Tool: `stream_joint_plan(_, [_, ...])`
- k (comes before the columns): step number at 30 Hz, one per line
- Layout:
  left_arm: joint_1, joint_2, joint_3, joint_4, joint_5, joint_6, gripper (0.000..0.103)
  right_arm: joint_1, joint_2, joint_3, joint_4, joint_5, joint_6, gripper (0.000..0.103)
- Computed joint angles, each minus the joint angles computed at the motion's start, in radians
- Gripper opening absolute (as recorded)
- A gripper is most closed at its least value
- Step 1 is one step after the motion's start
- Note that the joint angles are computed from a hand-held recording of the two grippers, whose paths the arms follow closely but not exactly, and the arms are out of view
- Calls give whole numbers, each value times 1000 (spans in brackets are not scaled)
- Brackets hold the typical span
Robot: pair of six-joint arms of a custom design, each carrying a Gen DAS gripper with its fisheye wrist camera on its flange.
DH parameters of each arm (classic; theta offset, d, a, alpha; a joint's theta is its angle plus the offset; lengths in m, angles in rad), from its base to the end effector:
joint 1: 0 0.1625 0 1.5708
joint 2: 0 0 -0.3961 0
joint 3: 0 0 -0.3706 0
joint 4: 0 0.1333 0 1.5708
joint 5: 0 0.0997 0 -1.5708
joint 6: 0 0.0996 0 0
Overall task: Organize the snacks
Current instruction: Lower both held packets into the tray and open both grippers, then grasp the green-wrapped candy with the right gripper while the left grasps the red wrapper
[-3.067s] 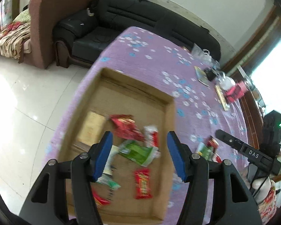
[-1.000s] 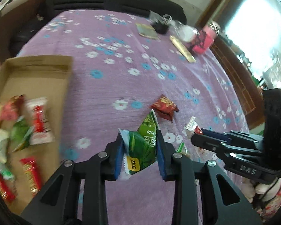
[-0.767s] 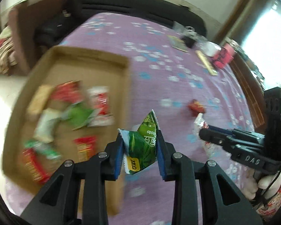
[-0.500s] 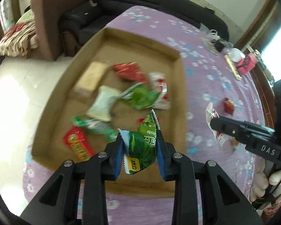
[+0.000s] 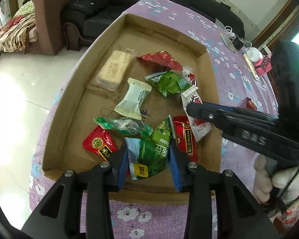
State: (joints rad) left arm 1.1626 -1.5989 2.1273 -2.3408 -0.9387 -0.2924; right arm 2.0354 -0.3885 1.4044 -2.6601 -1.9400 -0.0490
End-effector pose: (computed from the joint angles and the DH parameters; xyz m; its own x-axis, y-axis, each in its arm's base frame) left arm 0.0077 -0.4663 0.3174 -0.8739 -0.0745 -0.4804 0.1394 0.9083 -0.3945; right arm 0.3864 -0.5536 -0.0878 -0.8227 -0.4374 0.3631 -0.4877 0.8712 -0.0556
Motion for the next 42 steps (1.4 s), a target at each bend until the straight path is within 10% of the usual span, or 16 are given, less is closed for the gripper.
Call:
stream_joint_plan(8, [-15,-28,-10,7,-7,0,40,9,30,-40,-12,-18,-14,25])
stream_joint_plan(13, [-44,-27,-11,-2,-14,-27,63,13,-19,19,-55,10,-29,27])
stream_joint_plan(31, [-217,105,25,-105,-64,-127,64,-188,-507,599,-358,-137,53,28])
stream_joint_plan(42, [-262,175,15,-92,-49,-144,64,-228,-545,660,-372,-109,11,31])
